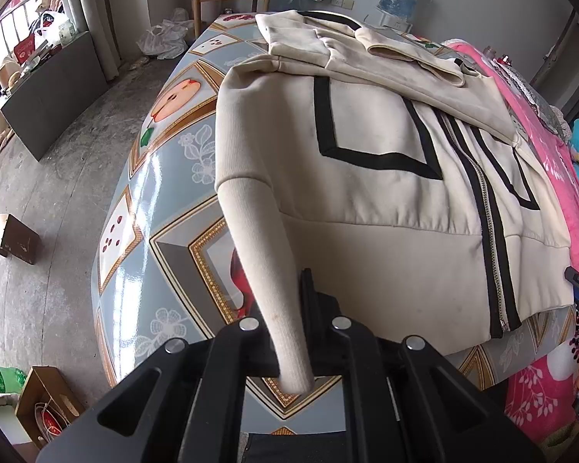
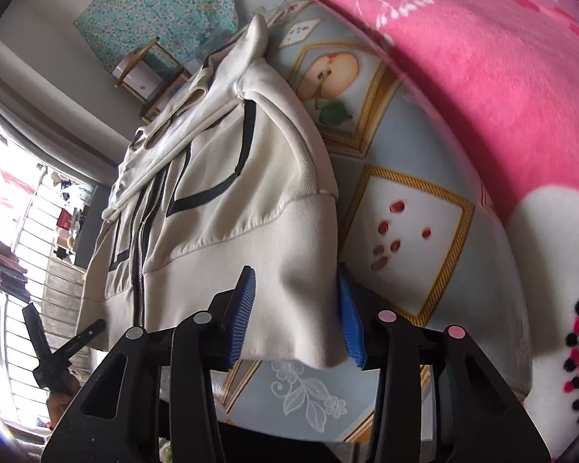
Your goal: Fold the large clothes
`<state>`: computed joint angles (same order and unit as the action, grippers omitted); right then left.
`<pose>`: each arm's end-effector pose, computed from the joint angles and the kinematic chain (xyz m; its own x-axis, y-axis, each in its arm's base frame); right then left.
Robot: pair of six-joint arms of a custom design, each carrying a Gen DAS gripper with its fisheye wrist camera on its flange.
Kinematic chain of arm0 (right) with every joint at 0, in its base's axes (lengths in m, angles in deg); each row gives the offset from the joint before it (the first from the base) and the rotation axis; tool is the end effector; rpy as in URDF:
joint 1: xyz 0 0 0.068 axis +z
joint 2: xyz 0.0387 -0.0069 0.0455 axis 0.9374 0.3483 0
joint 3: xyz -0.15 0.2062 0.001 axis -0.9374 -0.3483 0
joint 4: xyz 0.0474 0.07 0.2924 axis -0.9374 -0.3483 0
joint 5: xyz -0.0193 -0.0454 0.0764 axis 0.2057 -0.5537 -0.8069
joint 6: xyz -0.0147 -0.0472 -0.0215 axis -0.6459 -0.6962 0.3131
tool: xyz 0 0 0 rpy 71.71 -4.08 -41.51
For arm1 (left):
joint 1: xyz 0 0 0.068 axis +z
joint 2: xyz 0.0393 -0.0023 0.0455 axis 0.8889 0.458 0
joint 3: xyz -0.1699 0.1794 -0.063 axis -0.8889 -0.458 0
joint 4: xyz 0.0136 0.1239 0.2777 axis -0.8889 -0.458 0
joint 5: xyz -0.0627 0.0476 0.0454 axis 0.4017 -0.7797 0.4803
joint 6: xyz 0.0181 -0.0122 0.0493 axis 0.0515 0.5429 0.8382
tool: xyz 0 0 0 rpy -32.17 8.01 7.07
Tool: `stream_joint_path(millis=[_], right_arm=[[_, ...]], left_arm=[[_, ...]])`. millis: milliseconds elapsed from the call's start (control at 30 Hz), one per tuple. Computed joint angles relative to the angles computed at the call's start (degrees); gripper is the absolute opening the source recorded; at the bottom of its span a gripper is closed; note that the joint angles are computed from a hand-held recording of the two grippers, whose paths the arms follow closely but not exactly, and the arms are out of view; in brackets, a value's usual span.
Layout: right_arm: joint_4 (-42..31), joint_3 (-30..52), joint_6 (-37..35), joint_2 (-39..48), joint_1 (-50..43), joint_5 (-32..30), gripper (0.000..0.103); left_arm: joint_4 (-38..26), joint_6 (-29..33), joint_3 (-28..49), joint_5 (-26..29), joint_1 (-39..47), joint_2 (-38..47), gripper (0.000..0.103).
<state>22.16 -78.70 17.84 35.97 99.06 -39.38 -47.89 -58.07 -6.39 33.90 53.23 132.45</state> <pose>0.1518 0.0726 0.0914 -0.4292 0.8304 -0.3552 0.6617 0.5568 0.5021 0.4275 -0.0821 0.0902 -0.7837 0.4388 -0.4397 0.5408 0.8302 -0.1353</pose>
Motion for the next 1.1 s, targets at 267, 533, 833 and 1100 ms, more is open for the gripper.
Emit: stream_joint_path(millis=[267, 533, 833, 1100], right_arm=[[-2.9, -4.0, 5.5, -8.8, 2.4, 0.0, 0.022], [2.3, 2.1, 4.0, 5.8, 2.9, 3.3, 0.008], [-13.5, 10.2, 7.8, -1.9, 15.9, 19.3, 0.005], [-18.4, 16.1, 10.9, 1.7, 22.2, 25.7, 0.004]], left_arm=[[0.5, -0.3, -0.2, 0.5, 0.0, 0.0, 0.007], [5.9, 1.4, -4.5, -2.6, -1.3, -2.8, 0.006], [5.1, 2.3, -7.0, 5.4, 1.7, -11.1, 0.004], [0.6, 6.7, -10.4, 11.5, 4.9, -18.9, 0.004]])
